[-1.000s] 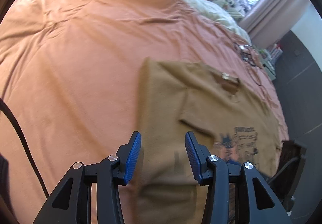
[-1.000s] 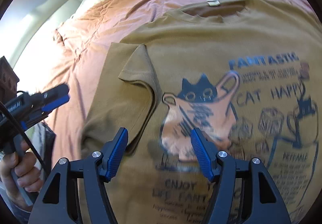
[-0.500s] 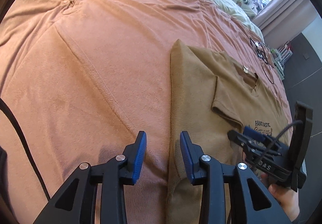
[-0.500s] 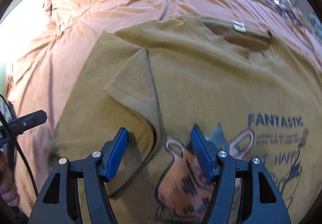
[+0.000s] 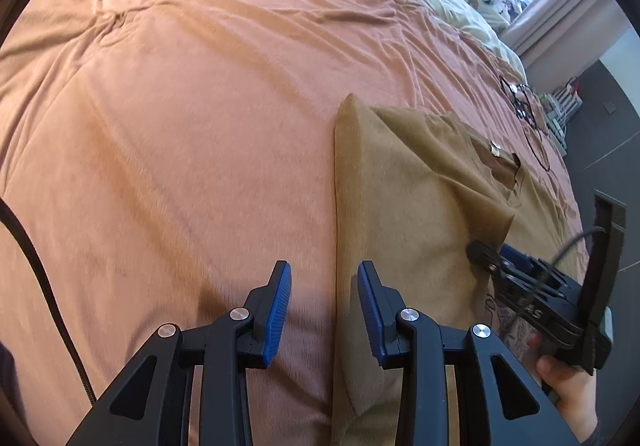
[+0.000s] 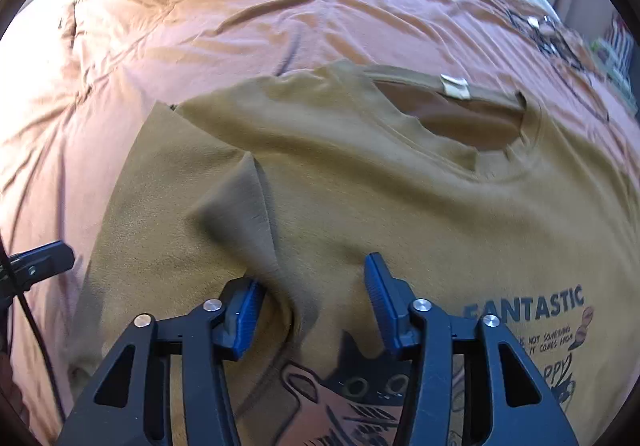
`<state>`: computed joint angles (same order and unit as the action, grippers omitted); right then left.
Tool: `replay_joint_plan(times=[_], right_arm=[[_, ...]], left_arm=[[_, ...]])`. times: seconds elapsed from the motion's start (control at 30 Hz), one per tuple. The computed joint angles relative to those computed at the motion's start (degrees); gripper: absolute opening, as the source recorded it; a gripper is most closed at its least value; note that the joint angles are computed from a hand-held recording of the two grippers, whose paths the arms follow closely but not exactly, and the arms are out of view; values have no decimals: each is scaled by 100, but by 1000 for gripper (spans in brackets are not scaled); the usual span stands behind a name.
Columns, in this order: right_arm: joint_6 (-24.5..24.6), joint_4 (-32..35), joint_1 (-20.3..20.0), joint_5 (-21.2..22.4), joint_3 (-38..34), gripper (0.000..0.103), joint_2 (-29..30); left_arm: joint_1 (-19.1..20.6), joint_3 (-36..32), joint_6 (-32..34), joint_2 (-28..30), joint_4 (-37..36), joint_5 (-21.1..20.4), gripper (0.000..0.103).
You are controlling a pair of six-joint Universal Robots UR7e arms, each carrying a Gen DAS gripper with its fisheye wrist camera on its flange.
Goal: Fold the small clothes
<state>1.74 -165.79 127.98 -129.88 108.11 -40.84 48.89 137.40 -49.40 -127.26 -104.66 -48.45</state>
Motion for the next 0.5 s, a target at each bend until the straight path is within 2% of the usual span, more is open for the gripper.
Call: replay_joint_plan(times=[0.07, 0.17, 0.3, 0.33, 0.4, 0.5], right_arm=[[75, -47, -93, 345, 132, 42, -160], [122, 52, -287, 1226, 243, 42, -353], [237, 74, -365, 1307, 150, 40, -306], [279, 14, -399, 1344, 138, 35, -296], [399, -134, -476, 1332, 129, 5, -293], [490, -375, -595, 1484, 254, 0, -371]], left_arm=[[97, -34, 157, 133, -160, 23, 37], [260, -74, 418, 377, -505, 71, 37], [477, -125, 724, 695, -971, -27, 37], [514, -140, 790, 786, -1065, -33, 37], [601, -177, 911, 951, -1217, -38, 37], [711, -228, 1052, 1156, -1394, -54, 37]])
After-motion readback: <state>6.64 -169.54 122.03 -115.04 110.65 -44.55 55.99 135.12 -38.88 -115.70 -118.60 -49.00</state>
